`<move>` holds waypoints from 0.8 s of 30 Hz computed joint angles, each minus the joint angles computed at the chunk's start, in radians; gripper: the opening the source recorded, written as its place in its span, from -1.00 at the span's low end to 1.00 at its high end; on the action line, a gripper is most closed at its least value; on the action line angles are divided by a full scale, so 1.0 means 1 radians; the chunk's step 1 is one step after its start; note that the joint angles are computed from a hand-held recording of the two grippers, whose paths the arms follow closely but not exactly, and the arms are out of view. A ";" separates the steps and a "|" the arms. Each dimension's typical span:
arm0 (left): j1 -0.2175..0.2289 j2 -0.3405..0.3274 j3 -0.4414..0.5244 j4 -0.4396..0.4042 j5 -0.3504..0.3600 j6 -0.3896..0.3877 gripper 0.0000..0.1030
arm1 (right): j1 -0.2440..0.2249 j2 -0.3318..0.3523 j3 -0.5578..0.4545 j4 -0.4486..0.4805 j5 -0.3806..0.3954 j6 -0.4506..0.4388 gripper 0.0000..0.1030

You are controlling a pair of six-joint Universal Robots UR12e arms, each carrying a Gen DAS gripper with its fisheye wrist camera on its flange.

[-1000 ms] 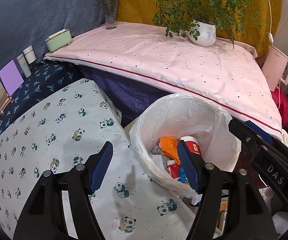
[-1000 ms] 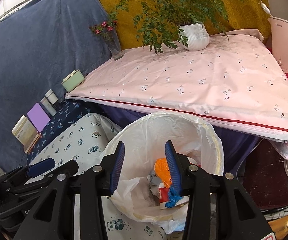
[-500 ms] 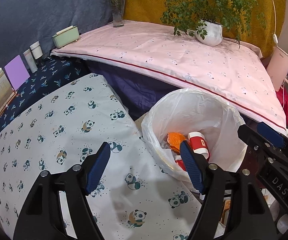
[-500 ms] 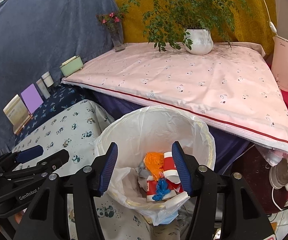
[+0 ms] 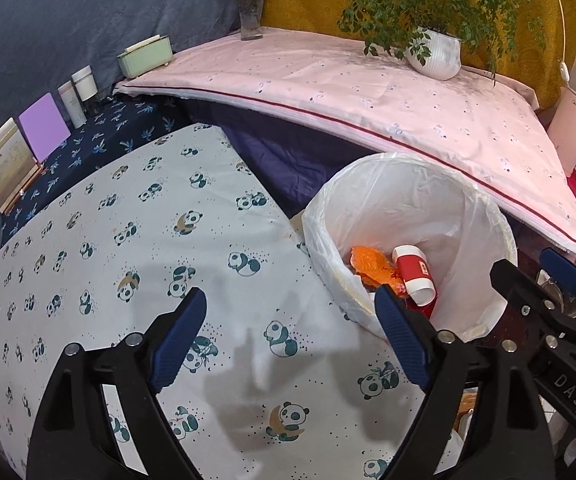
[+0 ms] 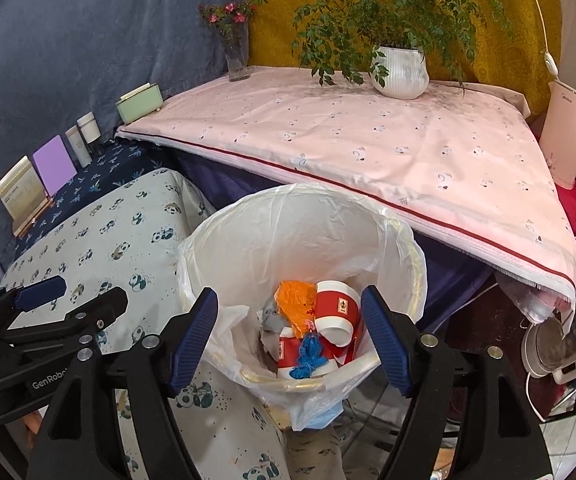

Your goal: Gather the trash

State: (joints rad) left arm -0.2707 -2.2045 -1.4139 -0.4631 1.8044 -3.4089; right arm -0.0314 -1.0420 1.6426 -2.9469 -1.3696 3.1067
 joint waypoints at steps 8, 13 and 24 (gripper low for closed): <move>-0.006 -0.004 -0.015 0.008 0.033 -0.003 0.71 | 0.004 0.003 0.013 -0.005 -0.022 -0.029 0.62; -0.011 -0.006 -0.025 0.025 0.044 -0.001 0.74 | 0.007 0.003 0.026 -0.031 -0.049 -0.044 0.75; -0.017 -0.013 -0.031 0.038 0.052 0.001 0.75 | 0.007 0.004 0.034 -0.011 -0.081 -0.038 0.75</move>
State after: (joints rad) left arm -0.2879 -2.2177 -1.4450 -0.4252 1.8560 -3.4077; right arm -0.0240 -1.0381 1.6770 -2.9575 -1.4510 3.0689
